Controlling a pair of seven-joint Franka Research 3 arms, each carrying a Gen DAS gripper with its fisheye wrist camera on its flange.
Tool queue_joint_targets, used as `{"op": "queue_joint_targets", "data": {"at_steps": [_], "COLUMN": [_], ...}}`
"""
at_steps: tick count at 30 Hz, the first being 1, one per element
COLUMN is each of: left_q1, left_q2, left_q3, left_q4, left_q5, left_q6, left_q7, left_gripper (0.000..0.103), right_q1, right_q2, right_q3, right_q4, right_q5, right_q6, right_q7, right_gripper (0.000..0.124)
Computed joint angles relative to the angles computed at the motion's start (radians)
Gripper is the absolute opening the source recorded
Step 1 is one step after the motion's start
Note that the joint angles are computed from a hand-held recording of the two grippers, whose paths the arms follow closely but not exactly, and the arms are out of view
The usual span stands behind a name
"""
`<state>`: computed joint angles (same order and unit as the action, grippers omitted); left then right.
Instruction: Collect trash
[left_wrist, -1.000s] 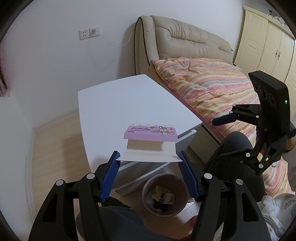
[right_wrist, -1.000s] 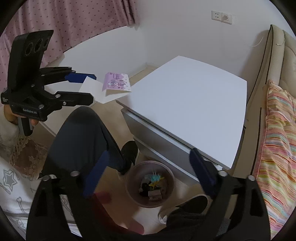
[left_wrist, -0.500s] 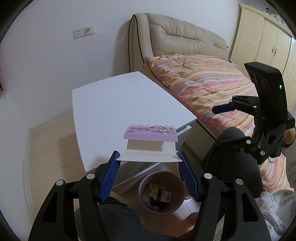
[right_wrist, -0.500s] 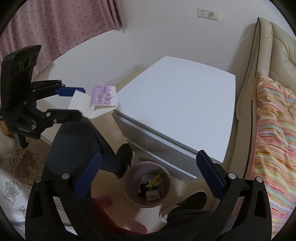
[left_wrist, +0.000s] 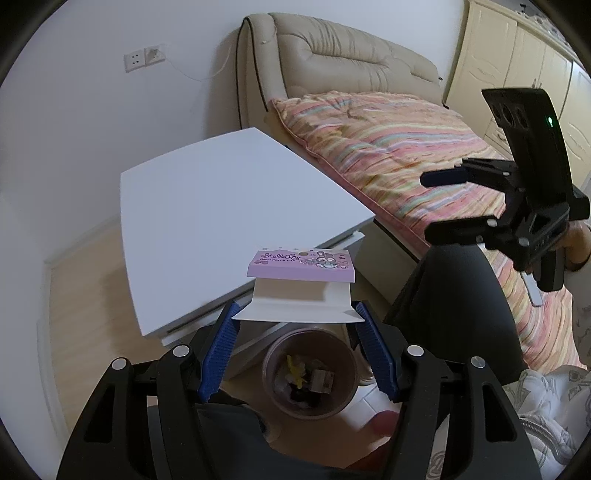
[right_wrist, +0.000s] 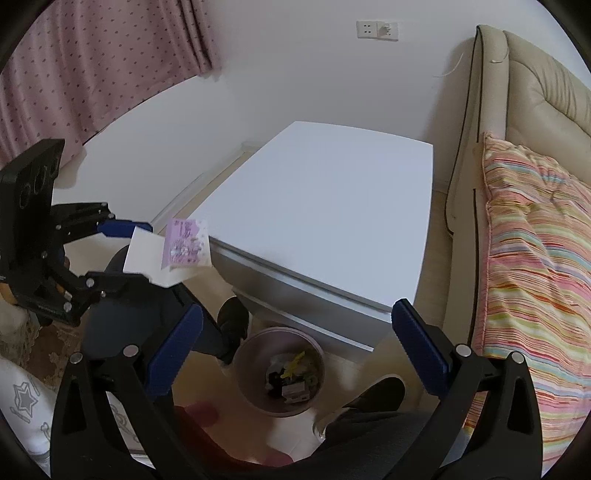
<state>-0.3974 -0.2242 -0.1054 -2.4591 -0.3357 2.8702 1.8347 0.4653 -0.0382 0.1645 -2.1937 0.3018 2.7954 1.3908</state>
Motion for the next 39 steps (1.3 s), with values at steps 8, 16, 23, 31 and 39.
{"op": "queue_joint_targets", "data": {"at_steps": [8,16,23,31,39], "left_q1": [-0.036,0.005,0.038,0.060,0.125], "left_q2": [0.009,0.014,0.020,0.035,0.077], "left_q3": [0.014,-0.012,-0.019,-0.014,-0.031], "left_q4": [0.002,-0.001,0.001,0.021,0.087], "left_q5": [-0.086,-0.032,0.046,0.102,0.217], "left_q6": [0.016,0.027,0.043,0.061,0.091], "left_q7": [0.085,0.008,-0.084,-0.143,-0.251], "left_gripper": [0.089,0.095,0.095,0.095,0.096], "right_q1": [-0.001,-0.002,-0.003,-0.006,-0.008], "right_q2": [0.001,0.007,0.014,0.036,0.102], "right_q3": [-0.004,-0.002,0.000,-0.001,-0.014], "right_q4": [0.000,0.004,0.013,0.056,0.164], "right_q5": [0.036,0.036,-0.018,-0.130,-0.199], "right_q6": [0.003,0.006,0.009,-0.010,0.006], "right_q7": [-0.017,-0.014,0.039,0.134,0.161], "right_gripper": [0.100,0.100,0.100,0.100,0.100]}}
